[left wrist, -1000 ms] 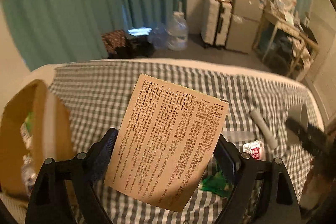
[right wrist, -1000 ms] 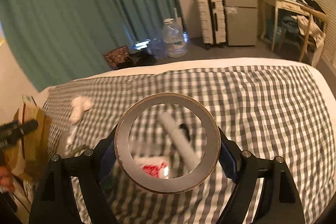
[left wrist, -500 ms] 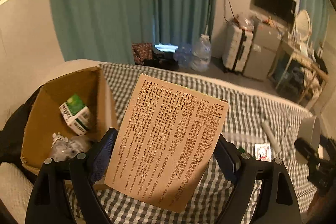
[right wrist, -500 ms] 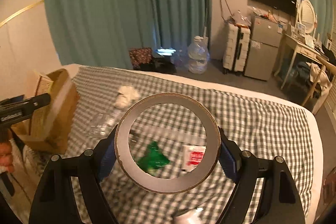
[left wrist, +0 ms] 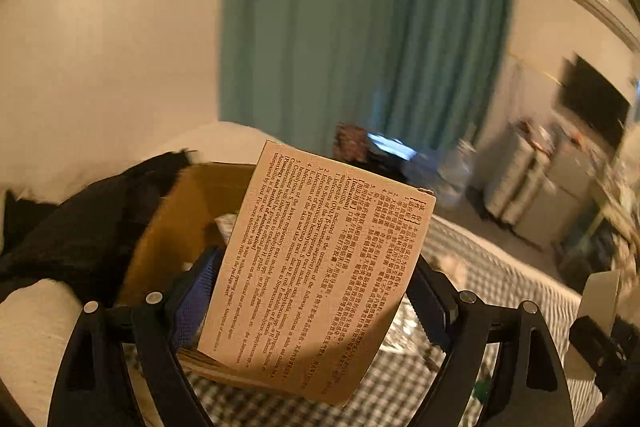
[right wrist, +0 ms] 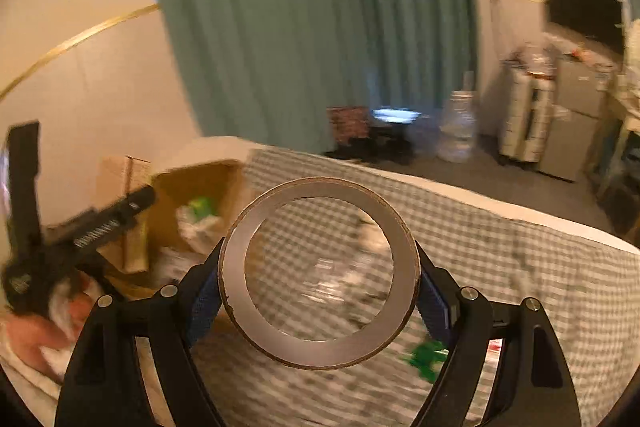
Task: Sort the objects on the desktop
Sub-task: 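Carry the tape roll and tan box into the cardboard box and release both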
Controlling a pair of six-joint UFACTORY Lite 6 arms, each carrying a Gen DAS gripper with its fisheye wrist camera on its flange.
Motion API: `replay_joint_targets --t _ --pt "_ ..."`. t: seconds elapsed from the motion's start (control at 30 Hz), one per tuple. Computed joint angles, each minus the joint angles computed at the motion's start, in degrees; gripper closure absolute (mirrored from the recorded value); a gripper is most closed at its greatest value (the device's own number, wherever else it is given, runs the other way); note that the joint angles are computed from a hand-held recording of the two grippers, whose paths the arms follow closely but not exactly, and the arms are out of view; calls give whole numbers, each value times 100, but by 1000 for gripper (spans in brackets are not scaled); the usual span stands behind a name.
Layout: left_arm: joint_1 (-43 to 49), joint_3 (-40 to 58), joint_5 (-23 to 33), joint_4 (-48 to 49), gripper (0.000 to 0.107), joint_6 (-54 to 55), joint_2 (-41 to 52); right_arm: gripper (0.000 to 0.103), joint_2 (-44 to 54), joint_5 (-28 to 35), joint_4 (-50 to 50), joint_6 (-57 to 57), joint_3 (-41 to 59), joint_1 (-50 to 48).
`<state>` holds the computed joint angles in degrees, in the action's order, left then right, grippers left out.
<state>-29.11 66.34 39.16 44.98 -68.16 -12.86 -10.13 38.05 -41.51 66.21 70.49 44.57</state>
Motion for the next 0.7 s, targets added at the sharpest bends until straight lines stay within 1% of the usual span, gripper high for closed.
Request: replay_joint_targets --t 0.07,0.17,0.2,0.23,0.3,0.37,0.43,0.47,0.53,0.57,0.6,0.63,0.67,0.7 --pt "765 -170 -409 -394 19 594 -160 21 726 -405 612 -543 699 -70" --pt "1564 -466 -707 -447 19 864 -228 21 1955 -716 1335 -1233 1871 -51" --pt "1863 -563 -837 -636 19 1074 -187 21 2323 -776 1564 -1458 2218 -61" --pt "2100 -661 -981 -865 19 1268 -148 21 2805 -855 1904 -1750 2685 -59" --pt "2542 -898 -1450 -1343 19 1703 -2 21 3344 -1072 2884 -2590 3146 -159" --pt "2703 -935 -1683 -1714 19 2088 266 21 3822 -1234 3708 -3149 3513 -213" --pt "2703 -830 -1687 -1682 18 2086 573 21 4196 -1220 4006 -3285 3858 -187" --pt "2667 -807 -1725 -1571 18 1978 661 21 4348 -1193 4044 -3288 4012 -200" --pt "2596 -786 -1829 -1667 17 2104 786 20 4563 -1163 4045 -3182 4236 -215" --pt "2576 -771 -1842 -1752 16 2231 828 20 4670 -1146 4331 -3360 4357 -281" --pt "2527 -712 -1779 -1637 15 2147 916 19 4905 -1051 4759 -3661 4718 -365" --pt "2430 -678 -1663 -1327 12 1832 975 17 4999 -1000 5166 -3932 4840 -458" --pt "2340 -661 -1528 -939 7 1445 1029 8 5121 -974 5379 -3963 5010 -504" --pt "2301 -684 -1456 -684 6 1175 1043 4 5230 -949 5401 -3849 5202 -536"
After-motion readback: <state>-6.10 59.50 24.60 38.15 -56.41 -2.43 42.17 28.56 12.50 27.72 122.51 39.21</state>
